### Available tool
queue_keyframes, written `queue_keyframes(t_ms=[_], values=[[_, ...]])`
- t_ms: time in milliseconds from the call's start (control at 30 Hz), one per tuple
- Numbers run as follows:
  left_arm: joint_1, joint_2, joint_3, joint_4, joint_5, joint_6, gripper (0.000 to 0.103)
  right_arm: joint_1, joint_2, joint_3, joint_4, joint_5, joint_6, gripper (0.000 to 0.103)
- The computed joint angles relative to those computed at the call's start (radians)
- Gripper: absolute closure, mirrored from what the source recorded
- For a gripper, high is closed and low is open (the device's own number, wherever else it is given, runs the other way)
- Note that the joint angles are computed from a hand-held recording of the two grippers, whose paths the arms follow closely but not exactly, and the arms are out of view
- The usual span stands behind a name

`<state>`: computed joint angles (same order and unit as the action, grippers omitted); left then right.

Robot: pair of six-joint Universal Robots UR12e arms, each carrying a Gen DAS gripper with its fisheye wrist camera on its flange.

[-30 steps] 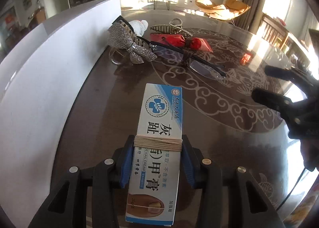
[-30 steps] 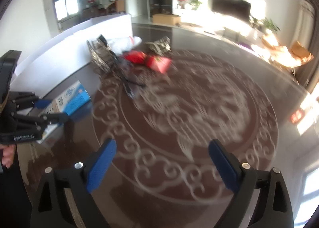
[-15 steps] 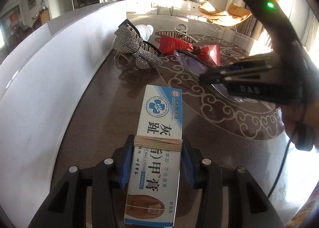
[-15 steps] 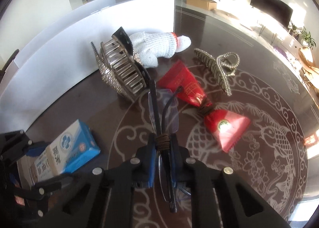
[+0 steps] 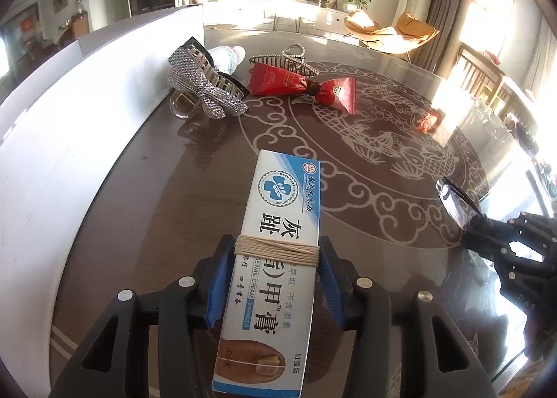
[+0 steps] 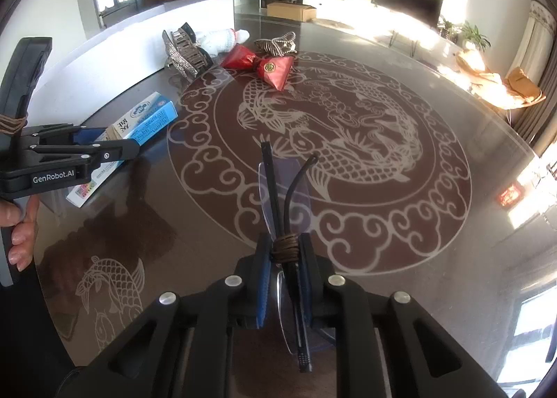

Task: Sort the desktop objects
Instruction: 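Grasp the black-framed glasses with the right gripper while the left gripper holds the ointment box, then carry the ointment box and glasses over the white box with both grippers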

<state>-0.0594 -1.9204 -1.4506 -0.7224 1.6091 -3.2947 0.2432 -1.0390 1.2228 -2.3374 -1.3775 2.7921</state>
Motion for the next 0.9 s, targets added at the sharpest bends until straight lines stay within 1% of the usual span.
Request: queue_keyframes(t_ms=[33, 67, 100, 133, 167, 200, 233, 267, 333, 400, 433, 500, 600, 900], values=[[-0.006, 0.0, 0.002, -0.011, 0.014, 0.018, 0.035, 0.002, 0.0, 0.005, -0.018, -0.011, 0.003, 0.074], [-0.015, -0.006, 0.011, -0.033, 0.045, 0.03, 0.027, 0.003, 0.003, 0.009, -0.041, -0.017, 0.01, 0.066], [-0.024, -0.01, 0.015, -0.036, 0.081, 0.033, 0.019, 0.001, 0.002, 0.013, -0.055, -0.015, 0.022, 0.061], [-0.023, -0.011, 0.016, -0.035, 0.083, 0.03, 0.018, -0.002, 0.002, 0.016, -0.064, -0.007, 0.04, 0.058], [-0.017, -0.009, 0.012, -0.037, 0.065, 0.018, 0.017, -0.007, -0.001, 0.03, -0.084, 0.007, 0.065, 0.052], [-0.014, -0.01, 0.012, -0.034, 0.06, 0.007, 0.013, -0.011, 0.0, 0.029, -0.085, 0.022, 0.078, 0.048], [-0.016, -0.012, 0.015, -0.039, 0.071, 0.006, 0.005, -0.009, 0.003, 0.027, -0.085, 0.021, 0.075, 0.048], [-0.016, -0.016, 0.017, -0.04, 0.075, 0.0, 0.001, -0.005, 0.006, 0.024, -0.082, 0.014, 0.064, 0.044], [-0.014, -0.016, 0.015, -0.033, 0.07, -0.002, 0.0, 0.001, 0.01, 0.021, -0.079, -0.007, 0.054, 0.032], [-0.013, -0.019, 0.016, -0.028, 0.069, 0.001, 0.0, -0.004, 0.016, 0.009, -0.053, -0.004, 0.091, 0.012], [-0.013, -0.02, 0.017, -0.027, 0.069, 0.002, 0.0, -0.003, 0.017, 0.006, -0.05, -0.006, 0.088, 0.011], [-0.014, -0.02, 0.017, -0.028, 0.069, 0.002, 0.0, 0.001, 0.018, 0.006, -0.047, -0.022, 0.08, 0.005], [-0.014, -0.02, 0.018, -0.028, 0.069, 0.001, 0.0, 0.001, 0.022, -0.001, -0.034, -0.022, 0.085, 0.0], [-0.014, -0.021, 0.019, -0.028, 0.069, 0.001, 0.0, 0.001, 0.021, 0.001, -0.036, -0.021, 0.085, 0.0]])
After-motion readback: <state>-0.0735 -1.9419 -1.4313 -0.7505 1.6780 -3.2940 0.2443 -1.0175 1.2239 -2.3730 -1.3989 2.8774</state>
